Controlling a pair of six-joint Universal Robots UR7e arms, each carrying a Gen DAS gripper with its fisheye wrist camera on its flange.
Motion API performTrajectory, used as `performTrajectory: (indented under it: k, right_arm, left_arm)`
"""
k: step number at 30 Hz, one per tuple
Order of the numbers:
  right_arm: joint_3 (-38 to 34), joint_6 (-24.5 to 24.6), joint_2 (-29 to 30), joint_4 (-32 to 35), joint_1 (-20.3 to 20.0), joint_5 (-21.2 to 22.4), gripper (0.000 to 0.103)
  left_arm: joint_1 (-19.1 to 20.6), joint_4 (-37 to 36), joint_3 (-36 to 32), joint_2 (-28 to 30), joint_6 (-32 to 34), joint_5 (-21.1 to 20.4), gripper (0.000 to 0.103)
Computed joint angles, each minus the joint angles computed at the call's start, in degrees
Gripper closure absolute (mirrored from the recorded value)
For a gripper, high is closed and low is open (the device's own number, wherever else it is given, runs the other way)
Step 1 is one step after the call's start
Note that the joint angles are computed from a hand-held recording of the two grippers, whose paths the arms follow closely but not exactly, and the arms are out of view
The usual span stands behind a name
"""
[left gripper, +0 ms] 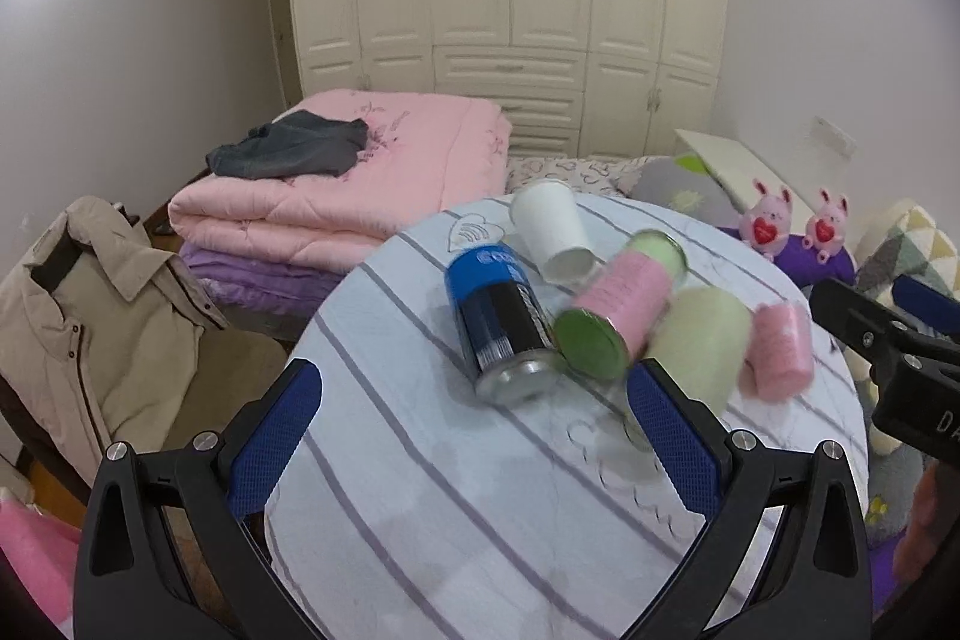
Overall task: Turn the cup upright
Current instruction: 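Reach the right gripper to the white paper cup and close on it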
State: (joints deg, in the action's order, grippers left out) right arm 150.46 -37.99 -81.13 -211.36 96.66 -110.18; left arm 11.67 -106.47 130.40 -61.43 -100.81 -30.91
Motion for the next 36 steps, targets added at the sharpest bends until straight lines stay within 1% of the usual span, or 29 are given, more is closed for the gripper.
performTrajectory:
  k: [4,7,9,15,16,18,19,20,23,26,32,36]
  right_arm:
    - [-6.97,1.66,3.13,9.50,3.13,-4.15,0.000]
    - [-12.51,3.81,4.99,18.43,4.22,-6.28,0.000]
    - [-16.41,5.31,7.12,23.74,4.74,-7.40,0.000]
    - [-25.87,5.51,14.91,33.34,6.93,-12.63,0.000]
    - [-27.42,5.65,16.27,34.66,7.19,-13.38,0.000]
    - [-31.02,7.11,20.04,36.74,7.95,-16.63,0.000]
    - [-32.54,7.97,21.32,38.19,8.10,-17.53,0.000]
    - [-33.86,8.78,22.26,39.72,8.20,-18.00,0.000]
    - [-37.61,10.86,24.61,45.53,8.00,-17.50,0.000]
    - [-41.21,11.38,28.27,48.18,8.25,-20.32,0.000]
    - [-46.36,14.46,32.74,54.43,7.54,-21.95,0.000]
    - [-48.70,17.52,34.58,59.74,6.98,-22.44,0.000]
  left_arm:
    - [4.67,-2.90,-0.45,-2.37,4.96,1.41,0.000]
    - [7.84,-3.41,-1.67,-3.40,7.64,1.60,0.000]
    - [10.34,-5.07,-2.29,-4.02,11.07,1.32,0.000]
    - [16.53,-6.18,-4.65,-4.49,16.15,2.02,0.000]
    - [17.89,-5.31,-5.52,-4.42,16.50,2.00,0.000]
    - [19.83,-4.71,-6.54,-4.36,17.21,1.89,0.000]
    - [20.98,-5.62,-6.86,-4.34,18.54,1.88,0.000]
    - [21.88,-6.73,-7.00,-4.39,19.86,2.00,0.000]
    - [24.51,-8.87,-7.63,-4.24,22.58,2.16,0.000]
    - [26.84,-10.28,-8.34,-3.85,24.51,1.98,0.000]
    - [29.74,-12.23,-8.71,-3.64,26.77,1.93,0.000]
    - [31.12,-12.74,-8.56,-3.84,27.26,1.71,0.000]
